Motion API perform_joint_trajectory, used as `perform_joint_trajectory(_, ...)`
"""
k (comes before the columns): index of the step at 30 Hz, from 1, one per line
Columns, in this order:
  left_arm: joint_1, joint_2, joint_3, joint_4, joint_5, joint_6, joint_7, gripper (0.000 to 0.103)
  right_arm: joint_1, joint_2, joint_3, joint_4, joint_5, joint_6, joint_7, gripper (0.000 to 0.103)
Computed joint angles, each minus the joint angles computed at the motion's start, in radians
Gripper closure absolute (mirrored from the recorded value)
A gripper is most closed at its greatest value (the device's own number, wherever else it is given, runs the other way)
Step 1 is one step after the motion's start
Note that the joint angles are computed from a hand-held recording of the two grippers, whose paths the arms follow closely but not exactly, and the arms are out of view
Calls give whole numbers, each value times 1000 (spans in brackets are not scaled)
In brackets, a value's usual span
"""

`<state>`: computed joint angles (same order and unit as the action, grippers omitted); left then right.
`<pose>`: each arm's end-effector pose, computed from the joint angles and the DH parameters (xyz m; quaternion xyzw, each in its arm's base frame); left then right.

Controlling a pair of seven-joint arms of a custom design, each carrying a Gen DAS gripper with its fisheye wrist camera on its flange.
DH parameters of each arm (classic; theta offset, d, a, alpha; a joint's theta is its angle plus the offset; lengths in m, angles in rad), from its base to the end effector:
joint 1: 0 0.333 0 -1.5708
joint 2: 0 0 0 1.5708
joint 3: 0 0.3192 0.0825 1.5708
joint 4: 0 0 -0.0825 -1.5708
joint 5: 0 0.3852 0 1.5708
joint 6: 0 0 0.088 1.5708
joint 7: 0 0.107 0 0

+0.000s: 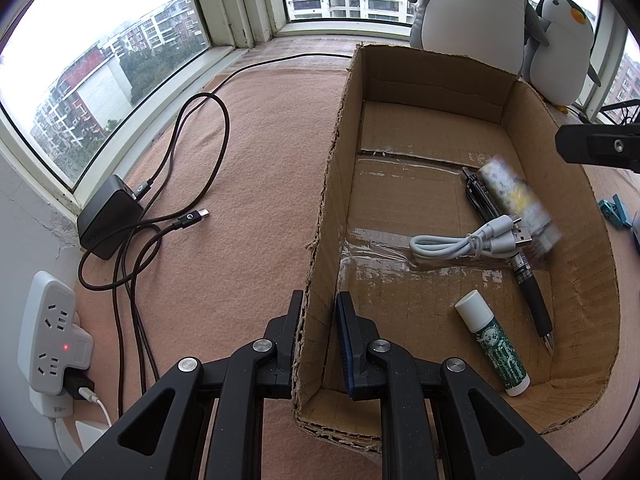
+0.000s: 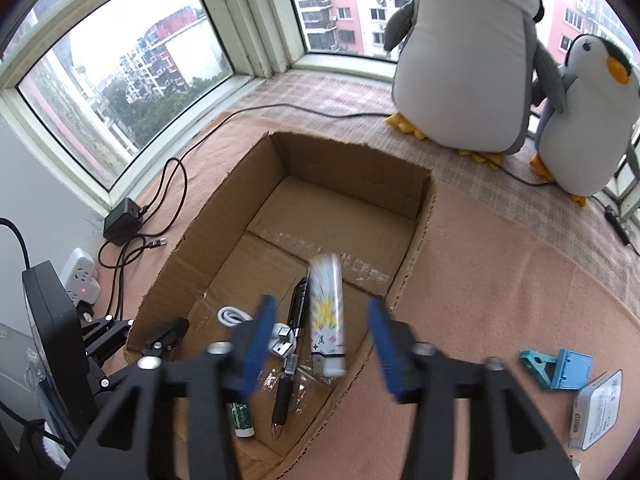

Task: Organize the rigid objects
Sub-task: 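Carry the patterned lighter with the right tool and drop it into the box, then reach the right tool to the blue clip and grasp it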

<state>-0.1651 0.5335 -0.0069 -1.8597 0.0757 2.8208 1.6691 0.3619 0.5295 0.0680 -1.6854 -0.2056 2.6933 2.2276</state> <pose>0.6697 -0.1197 0.2788 -0.5660 0.7965 -0.1434 0.1573 0.6519 0.2984 0.3474 -0.6577 0.7132 -0.1051 0.2184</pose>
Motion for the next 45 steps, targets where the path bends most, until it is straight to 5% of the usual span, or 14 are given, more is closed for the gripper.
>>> perform_joint_trajectory(14,-7,2,6,4,8,-3,-11,87,17,-117,-30,-163,-56,77,87,54)
perform_joint_trajectory(26,-6,1,6,5,10,-4,-13,87,9,-373,-69,-504,-209,177,298,54)
perform_joint_trajectory(32,-7,1,7,5,12,-5,-15,87,-51,-514,-47,-702,-269,189,432,54)
perform_joint_trajectory(45,-35,-3,38,12,38,-35,-52,87,-131,-616,-21,-939,-100,240,403,54)
